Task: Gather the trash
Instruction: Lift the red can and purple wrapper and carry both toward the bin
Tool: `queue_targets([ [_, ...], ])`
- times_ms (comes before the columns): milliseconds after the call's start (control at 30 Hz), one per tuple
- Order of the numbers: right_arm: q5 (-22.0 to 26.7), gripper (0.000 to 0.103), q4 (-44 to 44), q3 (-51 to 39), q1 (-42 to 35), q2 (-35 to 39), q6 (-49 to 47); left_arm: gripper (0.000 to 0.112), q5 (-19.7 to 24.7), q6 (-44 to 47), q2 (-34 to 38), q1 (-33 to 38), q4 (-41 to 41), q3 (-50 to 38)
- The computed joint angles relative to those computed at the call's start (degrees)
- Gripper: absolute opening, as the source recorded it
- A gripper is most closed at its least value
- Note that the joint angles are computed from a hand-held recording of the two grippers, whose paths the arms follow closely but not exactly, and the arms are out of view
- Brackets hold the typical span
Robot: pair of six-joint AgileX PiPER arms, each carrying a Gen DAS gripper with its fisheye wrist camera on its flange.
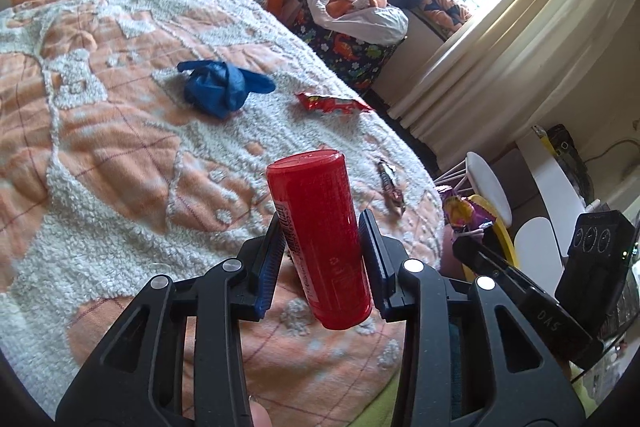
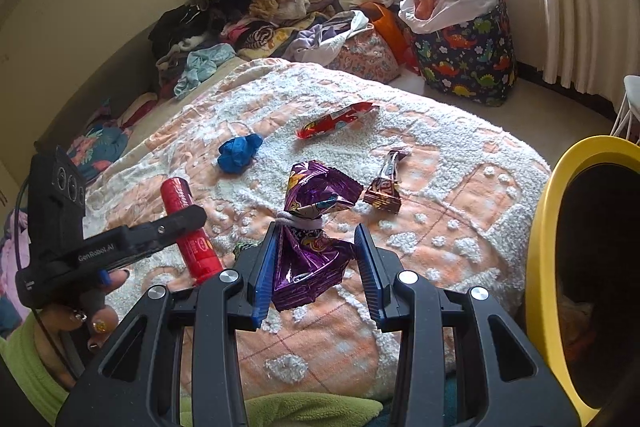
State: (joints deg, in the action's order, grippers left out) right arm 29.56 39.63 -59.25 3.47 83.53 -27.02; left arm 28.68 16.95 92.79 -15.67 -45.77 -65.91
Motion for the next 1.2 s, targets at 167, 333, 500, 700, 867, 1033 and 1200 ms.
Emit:
queue_targets([
  [167,0.45,0.036,0.20,0.67,-1.35,-1.74,-0.45,0.030,0.08,-1.80,-0.05,-1.15,1.94,-1.64],
  [333,0.83,0.036,0.08,1.45,-2.65,-3.55,-0.89,0.030,-0.29,-3.64,0.23,-2.88,4.37,-3.13],
  [500,1.11,0.036,0.33,2.26,-4.04,-4.89,-1.09,0.030,-0.81,-5.08,0.28,-4.42,6.57,-4.10],
  [700,1.51,0.036,0.75,2.81,-6.19,-6.37,-1.70,0.030,-1.21,-6.34,0.36,-6.19,8.42,-4.94],
  [867,2.07,0.036,2.19,3.35,-8.77,-7.53,-3.44,0.030,-1.44,-6.90,0.40,-7.41,9.33,-5.44],
  [1033,2.98,0.036,3.66,3.48,-11.81,-8.18,-5.04,0.030,-1.61,-7.59,0.75,-8.67,10.42,-6.52],
  [1200,3.85,0.036,4.96,3.70,-14.84,-8.80,-6.66,0.030,-1.71,-9.75,1.51,-10.46,12.79,-8.13],
])
